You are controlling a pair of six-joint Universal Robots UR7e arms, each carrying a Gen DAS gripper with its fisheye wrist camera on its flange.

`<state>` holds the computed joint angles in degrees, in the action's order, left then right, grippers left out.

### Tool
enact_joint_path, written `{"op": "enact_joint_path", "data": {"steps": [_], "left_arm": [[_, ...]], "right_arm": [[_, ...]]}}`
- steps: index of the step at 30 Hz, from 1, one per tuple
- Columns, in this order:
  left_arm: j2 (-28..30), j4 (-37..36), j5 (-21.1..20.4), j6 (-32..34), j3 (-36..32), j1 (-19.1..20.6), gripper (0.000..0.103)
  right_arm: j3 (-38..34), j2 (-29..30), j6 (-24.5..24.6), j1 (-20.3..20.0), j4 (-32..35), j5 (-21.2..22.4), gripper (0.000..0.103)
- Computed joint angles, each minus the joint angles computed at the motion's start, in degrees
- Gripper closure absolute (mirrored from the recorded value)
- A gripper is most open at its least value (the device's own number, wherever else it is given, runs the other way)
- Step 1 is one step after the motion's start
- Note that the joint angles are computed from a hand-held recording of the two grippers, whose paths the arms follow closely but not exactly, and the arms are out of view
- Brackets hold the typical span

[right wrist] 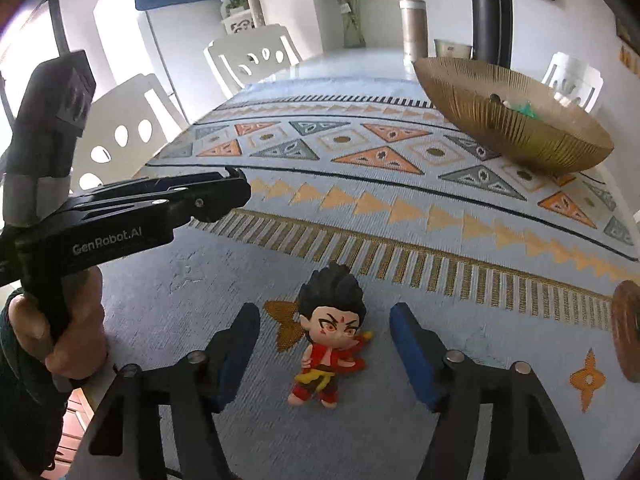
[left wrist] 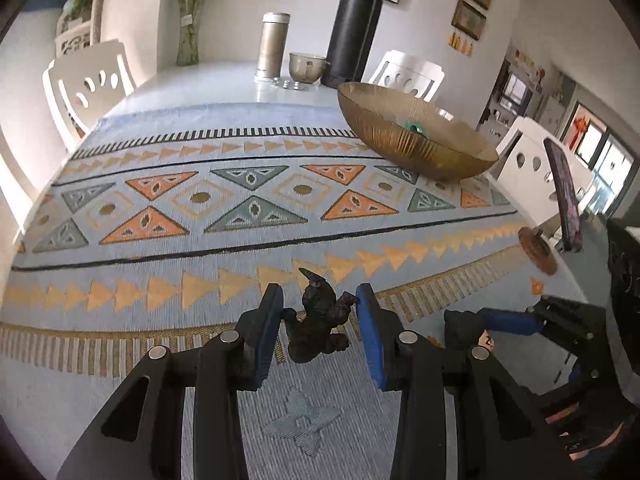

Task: Organize rigid objects
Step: 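Carry both figurines over the woven bowl and lower them in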

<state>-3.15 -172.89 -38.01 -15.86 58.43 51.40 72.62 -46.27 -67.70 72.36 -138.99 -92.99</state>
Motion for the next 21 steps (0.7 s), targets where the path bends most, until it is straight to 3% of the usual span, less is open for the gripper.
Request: {"op": "enact_joint_path", "data": {"steps": [6,8,10,12,18,21], "left_arm": [[0.5,-1.9,0.5,1.2,0.0,-0.3,0.068],[0.9,-1.7,1.1,2.0,-0.6,-0.5,0.068],[1.2,-1.7,1.7,2.8,-1.0,-0.7,0.068],[1.6,-2.2,2.0,3.8,-1.4,-0.9,0.068],[1.3,0.3,3.7,3.1,-2.2,-1.8,0.068],[1.9,-1.3,4.2,8.6,-5.8,-3.1,0.068]], "right_arm": [[0.6,0.0,-0.1,0.2,-1.0,-1.0,0.037],[2.3,-0.2,-0.8,0.5,-4.4,-2.2,0.044],[4.8,-0.4,-2.5,0.9,-9.7,-3.6,0.06],[5.6,-0.5,-2.9,1.1,-11.8,-3.9,0.068],[3.1,-1.2,2.0,0.7,-5.7,-1.4,0.069],[1.4,-1.7,3.2,2.4,-8.0,-1.5,0.069]]}}
